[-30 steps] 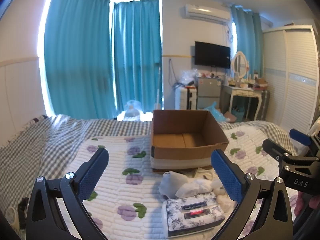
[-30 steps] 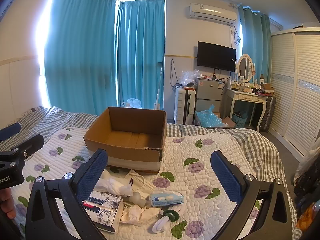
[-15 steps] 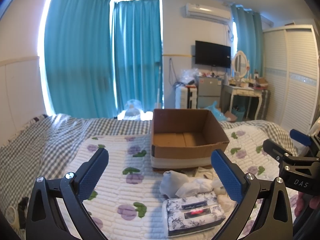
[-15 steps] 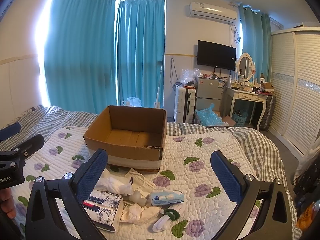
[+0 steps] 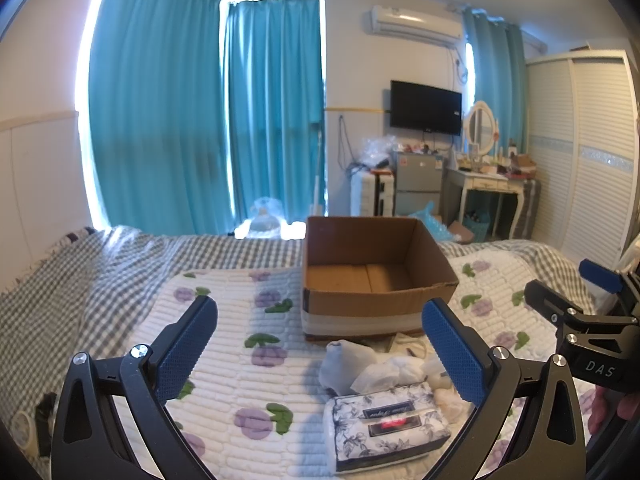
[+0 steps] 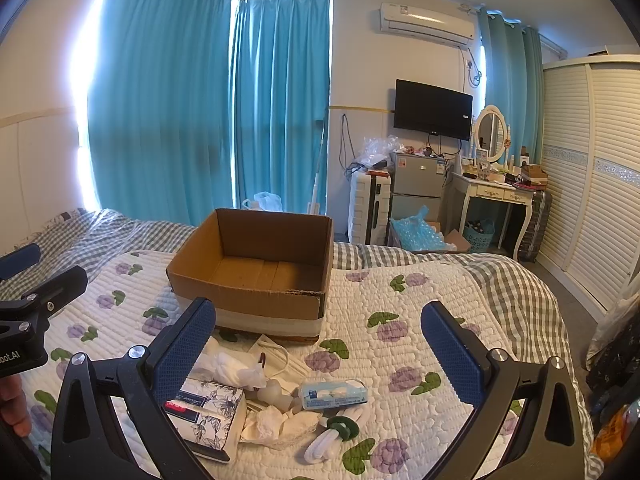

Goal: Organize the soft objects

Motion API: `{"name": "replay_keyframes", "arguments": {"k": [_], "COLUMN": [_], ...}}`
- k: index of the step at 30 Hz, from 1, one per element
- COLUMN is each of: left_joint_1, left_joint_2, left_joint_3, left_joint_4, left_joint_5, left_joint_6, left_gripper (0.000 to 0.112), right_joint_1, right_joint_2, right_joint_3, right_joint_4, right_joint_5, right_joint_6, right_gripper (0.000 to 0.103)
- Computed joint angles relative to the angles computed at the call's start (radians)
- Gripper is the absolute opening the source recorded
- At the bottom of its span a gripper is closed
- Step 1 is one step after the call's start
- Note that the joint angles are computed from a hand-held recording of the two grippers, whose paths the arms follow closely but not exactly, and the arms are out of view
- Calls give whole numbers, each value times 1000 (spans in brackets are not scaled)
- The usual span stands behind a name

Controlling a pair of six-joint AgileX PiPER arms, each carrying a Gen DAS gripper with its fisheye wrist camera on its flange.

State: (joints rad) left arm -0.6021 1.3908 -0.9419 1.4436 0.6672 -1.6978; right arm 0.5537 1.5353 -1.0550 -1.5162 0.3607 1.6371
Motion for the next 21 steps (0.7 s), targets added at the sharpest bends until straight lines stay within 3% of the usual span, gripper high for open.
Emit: {"name": "replay_keyframes", "arguments": {"k": [21], "left_joint_1": [0], "left_joint_2": [0], "left_joint_3": [-2], "left_joint_4": [-2], "left_joint_5": [1], "left_joint_6": [4], "left_gripper": [103], "right_joint_1": [1], "right_joint_2": [0], "right_joint_3": [-1], "right_joint_4": [9], "right_joint_5": [0], "right_joint_6": [-11], "right_gripper": [103]}}
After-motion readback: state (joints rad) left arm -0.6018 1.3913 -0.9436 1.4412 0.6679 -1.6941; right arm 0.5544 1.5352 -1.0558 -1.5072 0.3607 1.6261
